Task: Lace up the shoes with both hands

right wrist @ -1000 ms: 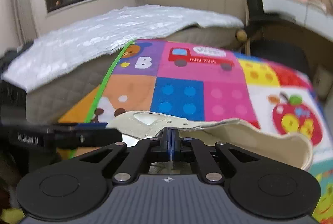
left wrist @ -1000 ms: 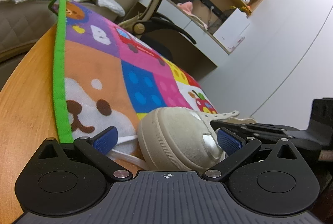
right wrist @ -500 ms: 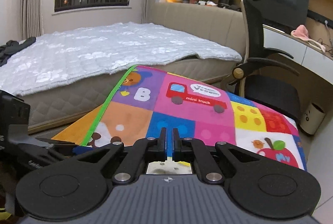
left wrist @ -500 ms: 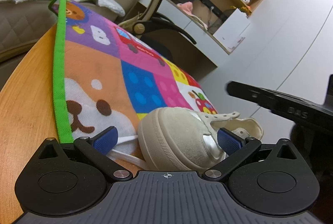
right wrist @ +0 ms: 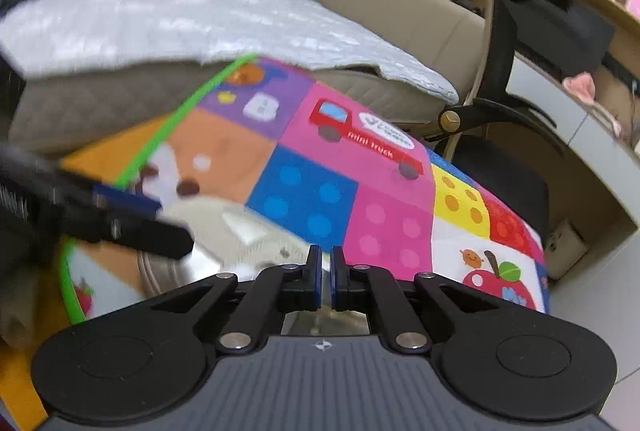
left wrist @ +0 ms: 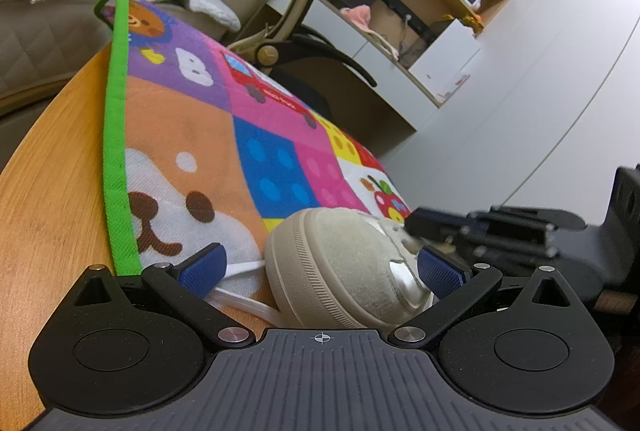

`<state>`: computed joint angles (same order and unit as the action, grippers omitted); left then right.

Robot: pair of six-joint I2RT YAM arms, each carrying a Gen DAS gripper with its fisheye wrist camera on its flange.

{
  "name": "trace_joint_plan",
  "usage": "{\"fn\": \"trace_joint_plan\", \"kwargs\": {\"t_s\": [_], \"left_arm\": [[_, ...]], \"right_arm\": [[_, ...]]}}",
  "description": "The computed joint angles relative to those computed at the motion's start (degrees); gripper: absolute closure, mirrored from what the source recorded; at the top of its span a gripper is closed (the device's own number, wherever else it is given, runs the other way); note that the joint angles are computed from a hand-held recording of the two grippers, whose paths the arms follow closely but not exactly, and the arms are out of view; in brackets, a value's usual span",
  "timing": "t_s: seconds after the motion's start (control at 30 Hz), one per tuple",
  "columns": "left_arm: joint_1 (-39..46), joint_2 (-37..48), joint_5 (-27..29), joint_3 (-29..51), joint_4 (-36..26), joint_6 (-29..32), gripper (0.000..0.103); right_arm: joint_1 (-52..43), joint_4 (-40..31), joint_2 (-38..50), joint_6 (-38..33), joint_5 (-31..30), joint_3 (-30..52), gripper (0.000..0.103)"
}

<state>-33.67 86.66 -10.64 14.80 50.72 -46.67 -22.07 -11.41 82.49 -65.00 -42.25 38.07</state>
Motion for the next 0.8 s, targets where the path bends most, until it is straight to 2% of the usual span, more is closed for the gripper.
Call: {"fn": "trace_joint_plan", "kwargs": {"t_s": [0.1,0.2,0.4,0.47,0.53,0.67,0.73,0.8], "left_arm": [[0.0,0.2,0.0,0.2,0.1,-0.1,0.0],[0.0,0.1,0.0,0.3,-0.2,-0.2,0.0],[-0.2,0.2,-0.2,0.3,0.0,-0.3,0.0],[-0.2,0.2,-0.2,0.4,-0.1,-0.3,0.0],[-0.2,0.1,-0.2,0.3,0.0,-0.3,0.0],[-0.3,0.1,-0.3,0.3,-0.1,-0.4,0.0],[-0.4,0.1,-0.4,0.3,-0.1,-0.5,0.0],[-0.4,0.1,-0.4,0.4,-0.1,-0.5,0.0]], "right_arm": [[-0.8,-5.0,-0.4,0.6,-3.2,2.4,0.089],[0.1,-7.3,0.6,0.8,-3.2,3.2,0.089],[1.5,-2.0,2.9,2.5,-1.7,0.8,0.088],[1.2,-1.2,2.3,2.7,-1.8,0.2,0.095],[1.2,2.6,0.1,2.6,-1.9,-2.3,0.103],[1.1,8.0,-5.1,5.8,-3.5,-4.9,0.103],[0.7,7.3,-6.9,8.4,-4.9,-3.7,0.103],[-0.1,3.3,-7.4,9.0,-6.5,-1.3,0.102]]}}
